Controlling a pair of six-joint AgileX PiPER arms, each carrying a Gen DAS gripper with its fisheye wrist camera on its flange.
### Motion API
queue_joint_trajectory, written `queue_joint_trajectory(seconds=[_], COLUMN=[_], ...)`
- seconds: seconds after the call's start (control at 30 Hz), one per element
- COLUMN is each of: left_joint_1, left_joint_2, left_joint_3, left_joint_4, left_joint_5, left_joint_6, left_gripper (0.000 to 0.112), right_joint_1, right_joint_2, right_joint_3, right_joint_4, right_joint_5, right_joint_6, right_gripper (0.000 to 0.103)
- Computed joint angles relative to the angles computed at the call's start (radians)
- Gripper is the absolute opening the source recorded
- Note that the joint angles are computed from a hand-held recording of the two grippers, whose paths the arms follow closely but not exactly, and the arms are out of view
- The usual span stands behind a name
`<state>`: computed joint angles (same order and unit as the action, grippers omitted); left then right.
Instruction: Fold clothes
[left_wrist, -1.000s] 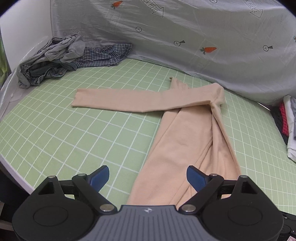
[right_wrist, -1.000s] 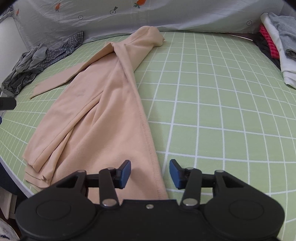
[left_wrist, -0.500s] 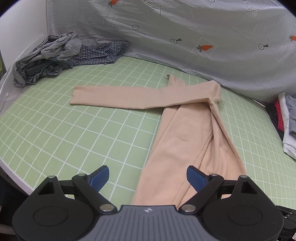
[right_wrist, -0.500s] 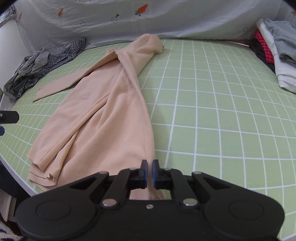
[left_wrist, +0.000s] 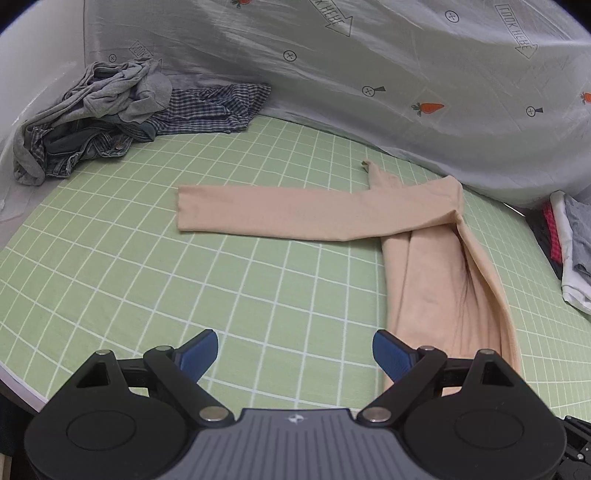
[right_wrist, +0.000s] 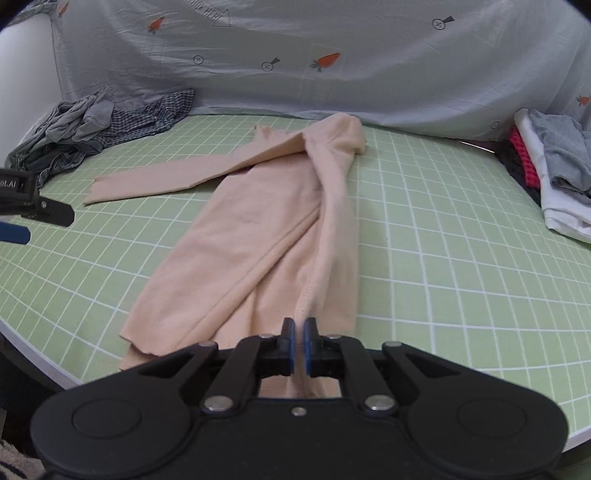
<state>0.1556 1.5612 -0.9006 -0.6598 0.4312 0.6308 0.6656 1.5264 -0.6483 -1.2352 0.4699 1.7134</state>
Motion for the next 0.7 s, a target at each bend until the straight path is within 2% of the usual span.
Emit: queue_joint_trajectory(seconds=[0.13, 0.33, 0.47, 0.53, 0.63, 0.7], left_joint_1=[0.105, 0.204, 0.227, 0.228, 0.225, 0.224], left_joint_2=[0.040, 0.085, 0.110, 0.119, 0.130, 0.138], left_joint_3=[-0.034, -0.082, -0.110, -0.120, -0.126, -0.129], left_joint_4=[-0.080, -0.099, -0.103, -0.105, -0.101, -0.097], left_joint_5=[0.064, 0.113, 0.138, 0.149, 0.159, 0.162], left_joint_6=[0.166, 0.252, 0.269, 0.278, 0.287, 0.287], left_gripper=[0.091, 0.091, 0.091, 0.091, 0.091, 0.091], right_joint_1=[0.093, 0.106, 0.110, 0.137, 0.178, 0.159], right_joint_2=[0.102, 0.213, 0.204, 0.175, 0.170, 0.186], right_joint_3=[-0.088, -0.168, -0.159, -0.142, -0.162, -0.177], right_joint_4=[0.035, 0.108, 0.078, -0.017, -0.033, 0.020], right_joint_5=[0.034, 0.016, 0.002, 0.039, 0.177, 0.200], right_joint_6=[0.048, 0.109, 0.201, 0.318, 0.360, 0.335], right_gripper=[0.005, 0.006, 0.016, 0.028, 0.030, 0.030])
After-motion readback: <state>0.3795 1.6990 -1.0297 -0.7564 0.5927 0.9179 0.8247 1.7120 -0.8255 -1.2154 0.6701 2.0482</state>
